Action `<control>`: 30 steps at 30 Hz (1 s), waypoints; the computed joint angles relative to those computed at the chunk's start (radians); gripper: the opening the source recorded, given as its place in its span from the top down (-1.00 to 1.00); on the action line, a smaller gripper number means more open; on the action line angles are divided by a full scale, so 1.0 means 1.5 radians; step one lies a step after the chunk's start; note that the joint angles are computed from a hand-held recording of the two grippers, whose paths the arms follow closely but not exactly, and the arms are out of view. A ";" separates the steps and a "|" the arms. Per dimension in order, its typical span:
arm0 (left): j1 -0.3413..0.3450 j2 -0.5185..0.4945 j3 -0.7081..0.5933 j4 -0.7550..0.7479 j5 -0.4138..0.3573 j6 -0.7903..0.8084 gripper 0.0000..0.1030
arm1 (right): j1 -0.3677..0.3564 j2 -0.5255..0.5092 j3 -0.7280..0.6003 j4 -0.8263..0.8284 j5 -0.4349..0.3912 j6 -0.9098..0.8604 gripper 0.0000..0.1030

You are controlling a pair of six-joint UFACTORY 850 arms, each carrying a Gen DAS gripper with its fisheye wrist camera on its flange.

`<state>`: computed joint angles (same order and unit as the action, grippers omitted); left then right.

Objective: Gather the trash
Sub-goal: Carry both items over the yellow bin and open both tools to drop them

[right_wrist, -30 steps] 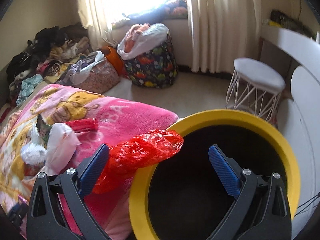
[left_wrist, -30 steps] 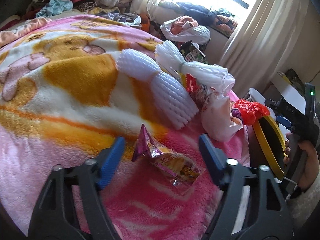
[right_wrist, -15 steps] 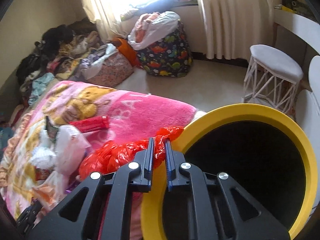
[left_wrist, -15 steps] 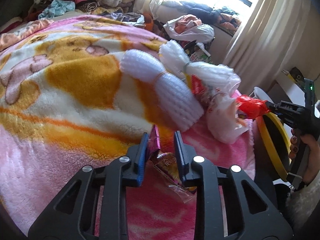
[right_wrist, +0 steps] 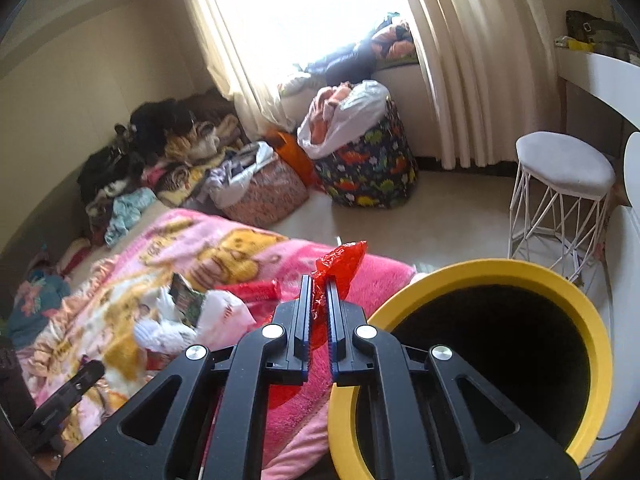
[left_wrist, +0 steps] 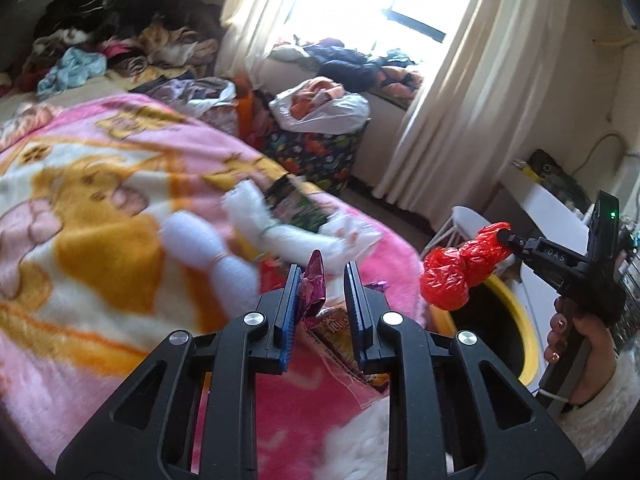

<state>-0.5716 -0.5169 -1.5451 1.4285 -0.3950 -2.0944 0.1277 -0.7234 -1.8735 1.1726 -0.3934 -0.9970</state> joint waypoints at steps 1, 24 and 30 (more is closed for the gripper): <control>-0.001 -0.006 -0.011 -0.004 0.002 0.010 0.69 | -0.002 0.006 0.007 0.016 0.001 -0.015 0.87; -0.032 -0.150 -0.246 -0.170 0.036 0.275 0.69 | -0.057 0.071 0.109 0.224 0.041 -0.195 0.87; -0.041 -0.192 -0.309 -0.255 0.036 0.373 0.69 | -0.066 0.077 0.120 0.250 0.056 -0.217 0.87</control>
